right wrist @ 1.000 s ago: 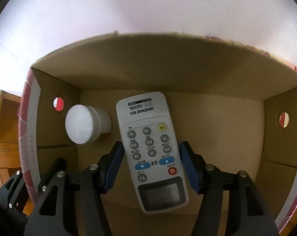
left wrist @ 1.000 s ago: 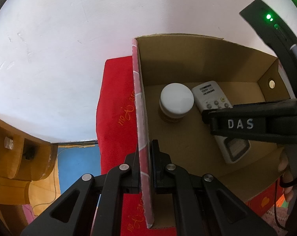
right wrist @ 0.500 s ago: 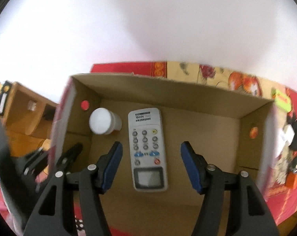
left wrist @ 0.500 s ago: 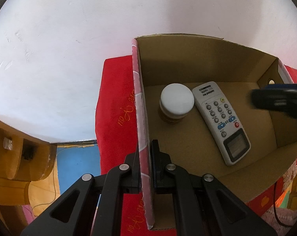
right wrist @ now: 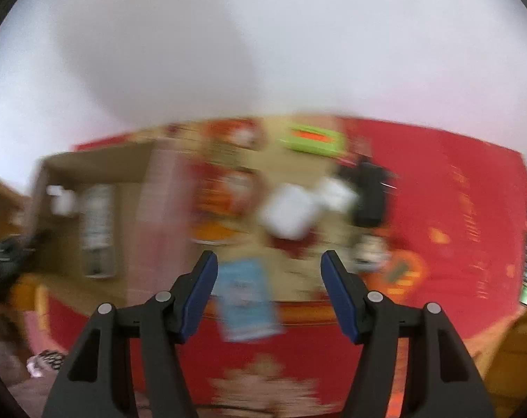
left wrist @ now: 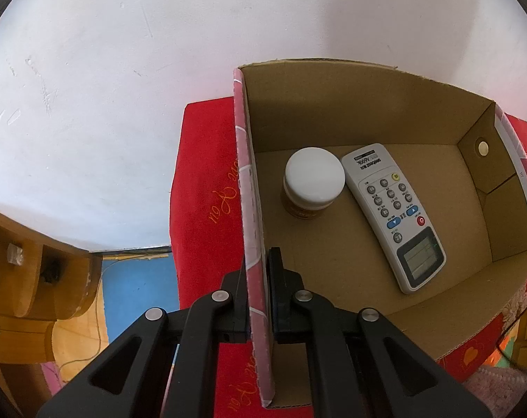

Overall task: Organize objects
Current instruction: 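Carry the white remote into the box beside the jar and release, then grasp the monkey figurine on the orange timer with the right gripper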

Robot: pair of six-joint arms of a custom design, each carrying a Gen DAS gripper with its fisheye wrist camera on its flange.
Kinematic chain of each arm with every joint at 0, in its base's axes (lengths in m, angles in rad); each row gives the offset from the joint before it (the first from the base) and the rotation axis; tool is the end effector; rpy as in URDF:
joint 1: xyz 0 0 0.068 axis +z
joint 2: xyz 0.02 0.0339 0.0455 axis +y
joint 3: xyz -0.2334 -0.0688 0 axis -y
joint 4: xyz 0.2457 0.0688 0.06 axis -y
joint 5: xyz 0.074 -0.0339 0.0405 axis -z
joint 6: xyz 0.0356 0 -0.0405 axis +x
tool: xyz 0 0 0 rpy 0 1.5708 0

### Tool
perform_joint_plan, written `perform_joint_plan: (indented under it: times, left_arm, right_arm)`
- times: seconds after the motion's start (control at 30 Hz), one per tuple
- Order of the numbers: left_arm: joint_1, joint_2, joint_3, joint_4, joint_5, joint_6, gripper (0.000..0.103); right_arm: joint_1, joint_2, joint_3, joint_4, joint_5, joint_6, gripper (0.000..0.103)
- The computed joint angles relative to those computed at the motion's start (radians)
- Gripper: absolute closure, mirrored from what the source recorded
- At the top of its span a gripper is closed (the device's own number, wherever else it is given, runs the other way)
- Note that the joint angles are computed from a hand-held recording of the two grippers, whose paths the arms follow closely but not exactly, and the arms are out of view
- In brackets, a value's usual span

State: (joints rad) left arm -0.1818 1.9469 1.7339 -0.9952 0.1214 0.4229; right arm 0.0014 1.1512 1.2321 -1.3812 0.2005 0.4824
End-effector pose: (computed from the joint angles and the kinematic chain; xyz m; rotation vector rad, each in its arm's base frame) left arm 0.3900 -0.0761 0.2351 0.8529 2.6309 -0.1059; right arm 0.1941 -0.0068 0.3014 0.7107 2.7356 -0.1839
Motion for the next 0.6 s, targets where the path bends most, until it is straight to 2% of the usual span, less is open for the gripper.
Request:
perform_joint_plan:
  times: [0.13,0.23,0.43,0.53,0.6]
  left_arm:
    - [-0.003,0.016,0.029,-0.011,-0.006,-0.006,0.095]
    - [-0.004,0.028,0.052,-0.02,-0.008,-0.009,0.095]
    - [-0.007,0.063,0.112,-0.044,-0.013,-0.018,0.095]
    - [-0.008,0.084,0.149,-0.059,-0.013,-0.023,0.095]
    - [-0.009,0.099,0.174,-0.07,-0.013,-0.025,0.095]
  right_arm:
    - [-0.205,-0.01,-0.061,0.016,-0.03,-0.229,0.041]
    - [-0.23,0.027,-0.084,0.032,-0.05,-0.311,0.041]
    - [-0.201,0.088,-0.117,0.071,0.023,-0.378,0.042]
    - [-0.2,0.1,-0.12,0.07,0.036,-0.399,0.052]
    - [-0.196,0.1,-0.126,0.074,0.051,-0.413,0.054]
